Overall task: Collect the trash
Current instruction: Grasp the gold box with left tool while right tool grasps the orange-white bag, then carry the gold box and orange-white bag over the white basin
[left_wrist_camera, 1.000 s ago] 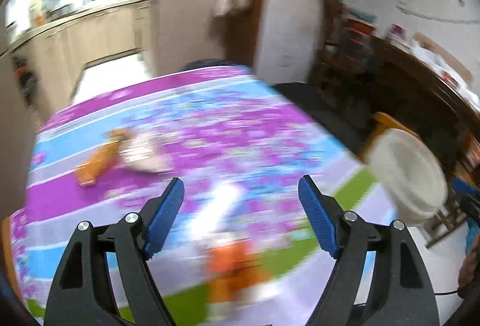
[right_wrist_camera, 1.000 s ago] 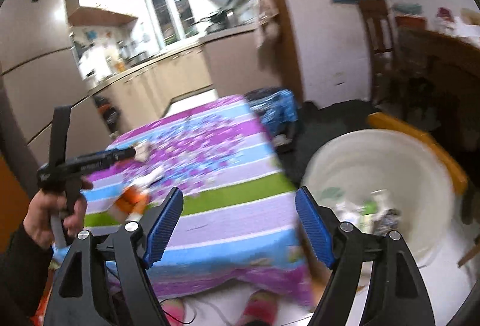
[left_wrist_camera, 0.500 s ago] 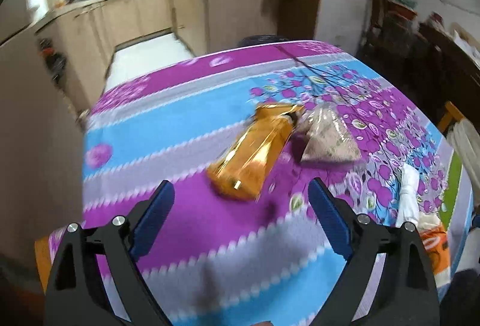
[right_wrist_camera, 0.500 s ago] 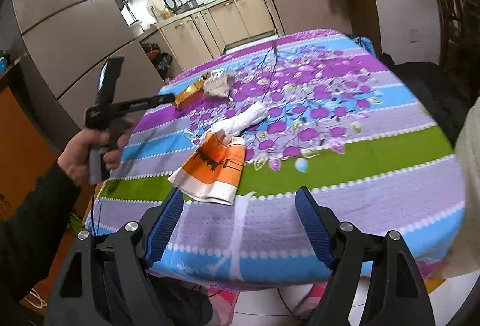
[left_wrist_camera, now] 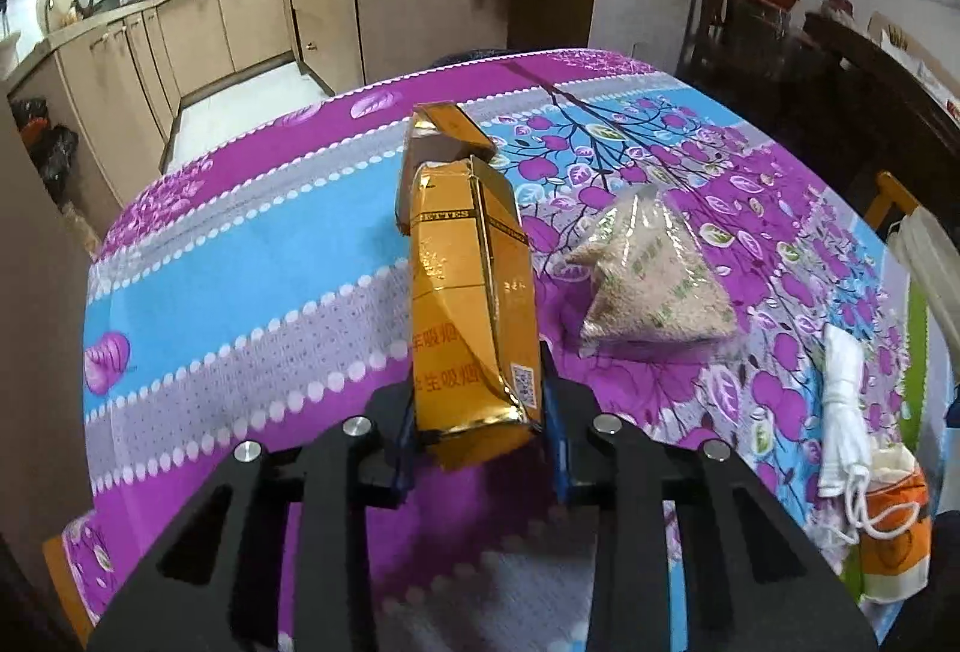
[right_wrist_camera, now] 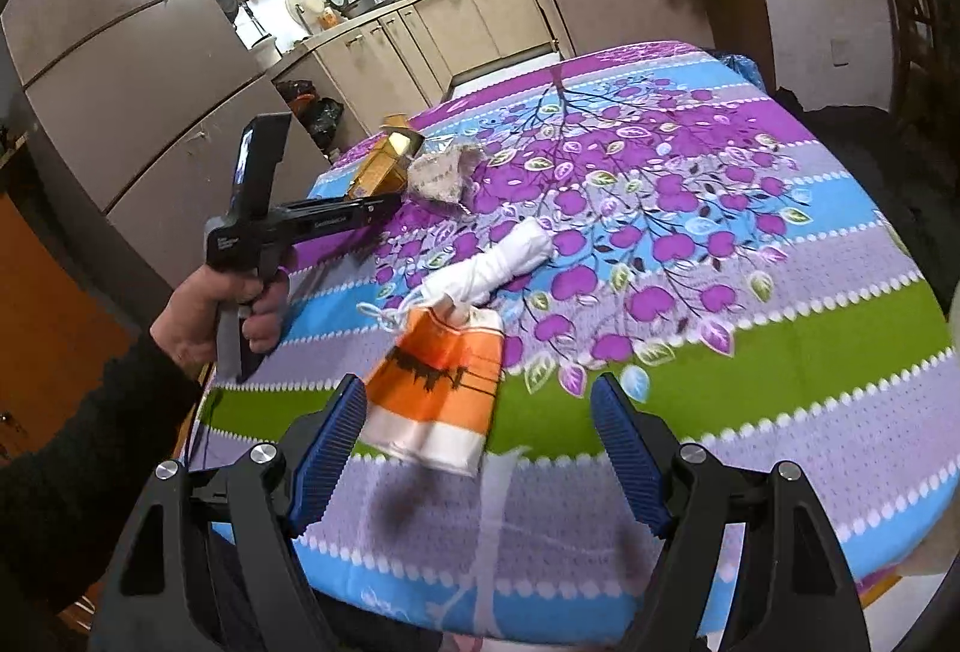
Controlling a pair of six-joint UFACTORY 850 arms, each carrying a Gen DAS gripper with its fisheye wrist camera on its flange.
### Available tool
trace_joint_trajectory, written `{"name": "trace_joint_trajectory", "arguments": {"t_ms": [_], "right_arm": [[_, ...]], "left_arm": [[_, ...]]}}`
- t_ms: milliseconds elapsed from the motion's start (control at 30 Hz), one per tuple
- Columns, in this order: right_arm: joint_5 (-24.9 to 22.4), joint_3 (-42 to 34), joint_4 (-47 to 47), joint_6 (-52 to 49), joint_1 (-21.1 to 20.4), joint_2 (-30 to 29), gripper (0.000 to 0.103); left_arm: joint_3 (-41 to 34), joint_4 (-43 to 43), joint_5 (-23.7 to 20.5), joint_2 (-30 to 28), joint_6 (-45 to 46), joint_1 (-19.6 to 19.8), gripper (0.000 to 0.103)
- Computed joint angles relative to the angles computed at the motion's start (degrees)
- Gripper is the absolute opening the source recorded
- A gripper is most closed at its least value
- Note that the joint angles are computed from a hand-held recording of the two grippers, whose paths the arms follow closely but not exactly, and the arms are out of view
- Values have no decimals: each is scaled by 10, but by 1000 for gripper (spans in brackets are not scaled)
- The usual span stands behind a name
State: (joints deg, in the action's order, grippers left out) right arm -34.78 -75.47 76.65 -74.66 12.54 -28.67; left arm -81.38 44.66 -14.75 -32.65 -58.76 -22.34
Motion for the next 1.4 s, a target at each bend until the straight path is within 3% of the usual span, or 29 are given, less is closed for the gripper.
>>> {"name": "trace_joint_trajectory", "arguments": {"t_ms": [133,233,333,433,633,767,867,1067,1400], "right_arm": [[0,-7,-2,3,7,-6,77],[46,14,19,-24,23,11,77],[88,50,93,-95,45,33,69],[114,75,174,-183,73,43,62],[179,65,210,-211,107,26,46],[208,62,241,-228,112,22,21],[206,75,282,-260,105,32,11],[194,119,394,-361,90,69,10],[180,173,670,-651,64,128,10]], "left_arm": [[30,92,-6,21,-107,-14,31],[67,171,-28,48,-220,-29,31],[99,227,-42,73,-322,-37,31],[116,284,-83,88,-395,-53,31],[140,345,-102,110,-482,-72,31],[147,363,-110,111,-507,-85,31],[152,381,-112,114,-534,-95,31],[169,426,-119,131,-594,-123,31],[162,428,-155,144,-614,-193,31]]}}
